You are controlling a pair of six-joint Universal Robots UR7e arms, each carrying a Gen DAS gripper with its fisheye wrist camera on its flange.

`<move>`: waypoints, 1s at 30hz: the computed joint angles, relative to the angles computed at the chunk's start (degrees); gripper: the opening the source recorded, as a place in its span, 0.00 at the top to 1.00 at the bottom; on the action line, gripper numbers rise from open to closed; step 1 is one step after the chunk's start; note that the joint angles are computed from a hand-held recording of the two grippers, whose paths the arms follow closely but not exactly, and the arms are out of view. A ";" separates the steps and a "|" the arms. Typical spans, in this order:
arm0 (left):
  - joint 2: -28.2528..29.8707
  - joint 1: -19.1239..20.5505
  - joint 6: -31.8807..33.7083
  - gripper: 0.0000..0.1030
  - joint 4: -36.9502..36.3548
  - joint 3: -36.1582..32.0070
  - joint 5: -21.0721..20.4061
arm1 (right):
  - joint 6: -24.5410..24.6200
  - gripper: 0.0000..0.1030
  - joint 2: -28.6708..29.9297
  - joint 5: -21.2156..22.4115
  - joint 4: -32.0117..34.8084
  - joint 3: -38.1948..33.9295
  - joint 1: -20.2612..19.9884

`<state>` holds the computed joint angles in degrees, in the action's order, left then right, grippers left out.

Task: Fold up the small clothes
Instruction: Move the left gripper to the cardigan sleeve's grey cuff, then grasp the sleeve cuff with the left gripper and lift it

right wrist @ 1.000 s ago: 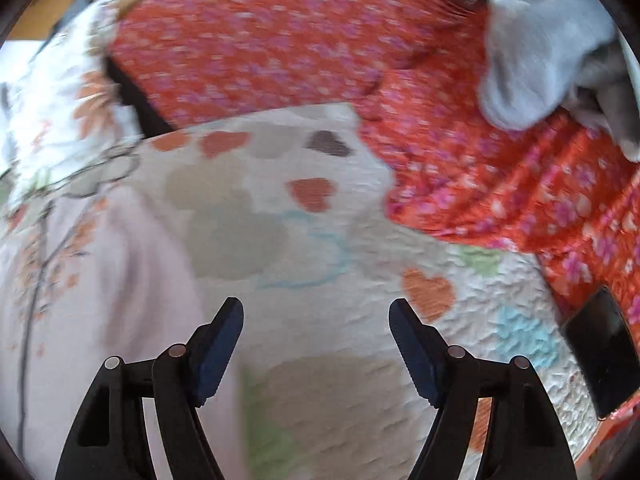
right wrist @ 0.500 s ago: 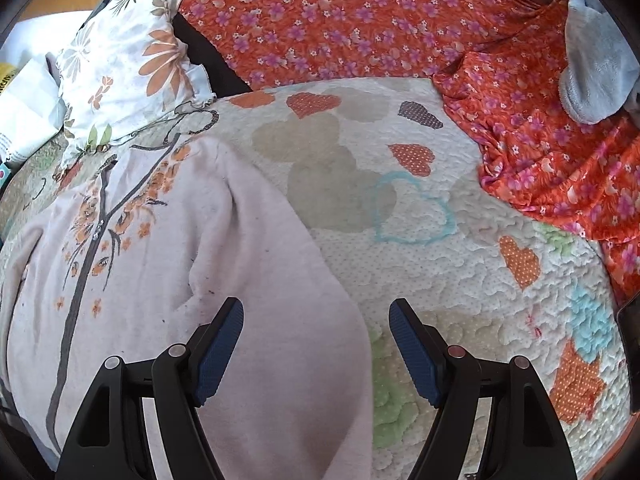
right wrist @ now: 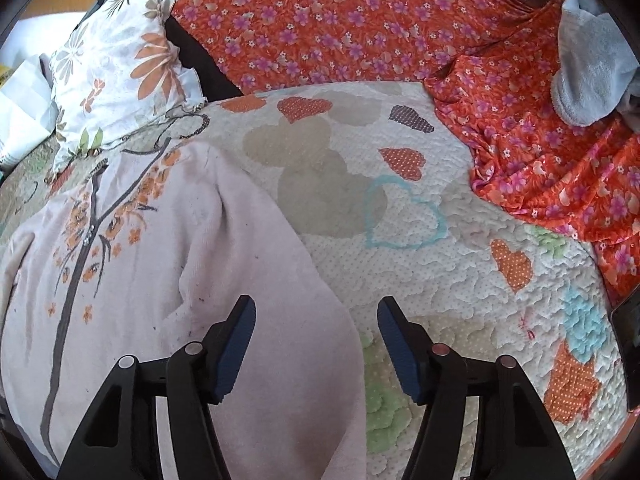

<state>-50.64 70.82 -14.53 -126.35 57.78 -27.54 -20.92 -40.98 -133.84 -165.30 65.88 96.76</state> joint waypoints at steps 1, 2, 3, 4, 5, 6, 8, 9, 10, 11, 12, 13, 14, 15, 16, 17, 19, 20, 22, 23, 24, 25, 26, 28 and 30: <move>-0.36 -0.18 1.80 0.93 -0.89 0.30 -1.64 | 0.13 0.34 0.04 0.04 0.19 -0.09 -0.03; -1.07 -0.39 3.88 0.89 -2.78 1.70 -3.65 | -0.01 0.34 0.19 -0.11 0.22 -0.23 -0.01; -1.60 -0.75 5.22 0.75 -4.10 3.30 -4.91 | -0.22 0.34 0.38 -0.25 0.28 -0.40 0.02; -2.41 -1.06 6.10 0.63 -4.28 5.31 -6.07 | -0.41 0.34 0.58 -0.35 0.43 -0.58 0.03; -2.00 -1.14 6.76 0.59 -3.32 5.52 -7.29 | -0.50 0.34 0.86 -0.40 0.77 -0.91 0.05; -1.81 -1.18 7.23 0.58 -2.03 6.09 -8.75 | -0.53 0.34 1.18 -0.44 1.26 -1.30 0.06; -0.88 -0.85 6.16 0.58 3.75 5.61 -12.27 | -0.81 0.34 1.70 -0.72 1.72 -1.77 0.10; 0.09 -0.45 5.17 0.58 6.96 4.42 -14.27 | -1.03 0.34 1.90 -0.86 1.83 -1.92 0.14; 0.75 -0.03 3.85 0.58 10.40 3.57 -16.22 | -1.31 0.34 2.07 -1.01 1.86 -2.02 0.20; 1.52 0.38 2.88 0.58 13.42 2.45 -17.19 | -1.64 0.34 2.17 -1.11 1.73 -2.01 0.27; 2.20 0.66 2.28 0.57 15.47 1.83 -17.62 | -2.04 0.34 2.19 -1.20 1.39 -1.90 0.35; 2.31 0.59 2.62 0.57 15.11 2.46 -17.02 | -2.60 0.34 2.20 -1.31 0.87 -1.77 0.44; 2.03 0.30 2.93 0.57 14.27 3.29 -16.53 | -3.14 0.34 2.18 -1.43 0.26 -1.62 0.52; 1.93 0.16 2.75 0.66 14.96 3.14 -16.89 | -3.39 0.34 2.12 -1.45 -0.09 -1.51 0.55; 1.64 0.10 2.94 0.85 14.82 3.31 -17.80 | -3.33 0.34 2.02 -1.36 -0.17 -1.42 0.55; 1.19 0.22 3.37 0.98 13.85 3.71 -19.33 | -3.02 0.34 1.93 -1.25 -0.03 -1.41 0.51; 0.55 0.06 2.00 0.97 13.43 4.07 -19.74 | -2.43 0.34 1.97 -1.44 0.39 -1.66 0.45; 0.30 -0.11 1.97 0.97 13.02 4.18 -19.03 | -2.25 0.34 2.00 -1.54 0.57 -1.77 0.42; 0.38 -0.33 1.76 0.97 11.53 3.51 -16.79 | -2.10 0.34 2.03 -1.56 0.53 -1.85 0.38; 0.48 -0.49 1.20 0.97 10.65 2.69 -15.05 | -2.16 0.35 2.02 -1.52 0.34 -1.81 0.38; 0.82 -0.44 1.15 0.97 9.39 1.44 -12.78 | -2.28 0.35 2.03 -1.49 0.15 -1.83 0.38; 1.38 -0.57 0.51 0.97 8.68 -0.11 -9.74 | -2.51 0.35 2.09 -1.57 -0.26 -1.84 0.41; 1.93 -0.51 -0.05 0.97 8.33 -1.61 -7.32 | -2.73 0.35 2.11 -1.63 -0.54 -1.84 0.40; 4.42 -0.45 0.25 0.97 5.29 -6.34 1.74 | -3.01 0.35 2.32 -1.89 -0.92 -2.03 0.42; 7.74 -0.61 7.03 0.93 -3.80 -9.20 11.81 | -3.02 0.35 2.51 -2.11 -0.93 -2.21 0.42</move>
<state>-42.90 70.21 -7.50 -130.15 48.58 -15.72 -23.95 -38.47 -135.94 -166.23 63.67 97.18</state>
